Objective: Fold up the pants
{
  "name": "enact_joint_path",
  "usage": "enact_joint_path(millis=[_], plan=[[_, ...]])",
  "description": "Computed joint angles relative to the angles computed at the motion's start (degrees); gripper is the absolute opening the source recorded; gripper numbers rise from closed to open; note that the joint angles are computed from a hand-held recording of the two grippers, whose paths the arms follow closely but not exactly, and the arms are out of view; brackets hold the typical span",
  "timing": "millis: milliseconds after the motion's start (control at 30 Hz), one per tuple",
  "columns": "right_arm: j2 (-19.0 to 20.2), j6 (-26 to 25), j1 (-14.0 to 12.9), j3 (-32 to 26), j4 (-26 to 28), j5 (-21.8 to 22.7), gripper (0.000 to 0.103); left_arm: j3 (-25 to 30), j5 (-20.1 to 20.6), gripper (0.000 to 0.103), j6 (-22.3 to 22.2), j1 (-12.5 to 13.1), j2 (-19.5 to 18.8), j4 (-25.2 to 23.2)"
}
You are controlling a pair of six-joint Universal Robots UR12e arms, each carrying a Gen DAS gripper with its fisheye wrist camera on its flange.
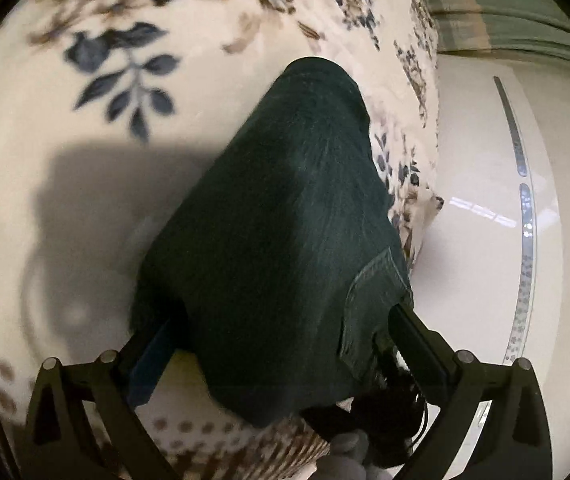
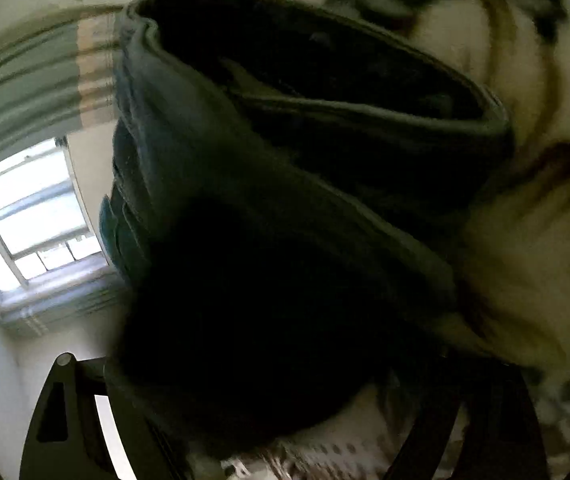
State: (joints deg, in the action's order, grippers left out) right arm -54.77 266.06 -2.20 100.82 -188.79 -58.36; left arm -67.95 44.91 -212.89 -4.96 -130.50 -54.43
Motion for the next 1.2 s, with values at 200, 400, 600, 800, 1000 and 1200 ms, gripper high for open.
enact_joint_path(millis=[200,400,600,800,1000,1200], plan=[[0.2,0.9,0.1,-0.4,-5.7,-0.5,0.091,-2.1,-0.7,0.102,2.3,-0.8,0.6,-2.4],[1.7,0.0,-0.1,-1.9,-1.6,0.9,0.088,-1.5,0.1,0.103,-7.8,-1.0,-2.0,5.9],[1.9,0.8,0.9,-2.1,-1.7,0.3,0.088,-2.0,1.0,0.102,-11.1,-1.2,-2.3,8.3],[4.6,3.6,1.3,-6.0,-2.6,-0.8,0.089,-1.2,0.0,0.102,-13.8,-1.1,-2.2,7.7],[6.4,5.6,2.1,-11.2,-4.7,-3.0,0.052,-2.9,-1.4,0.102,-13.6,-0.8,-1.0,10.1],[7.5,10.0,2.1,-13.4,-4.1,-2.3,0.050,-1.6,0.1,0.103,-19.2,-1.2,-3.0,13.5]])
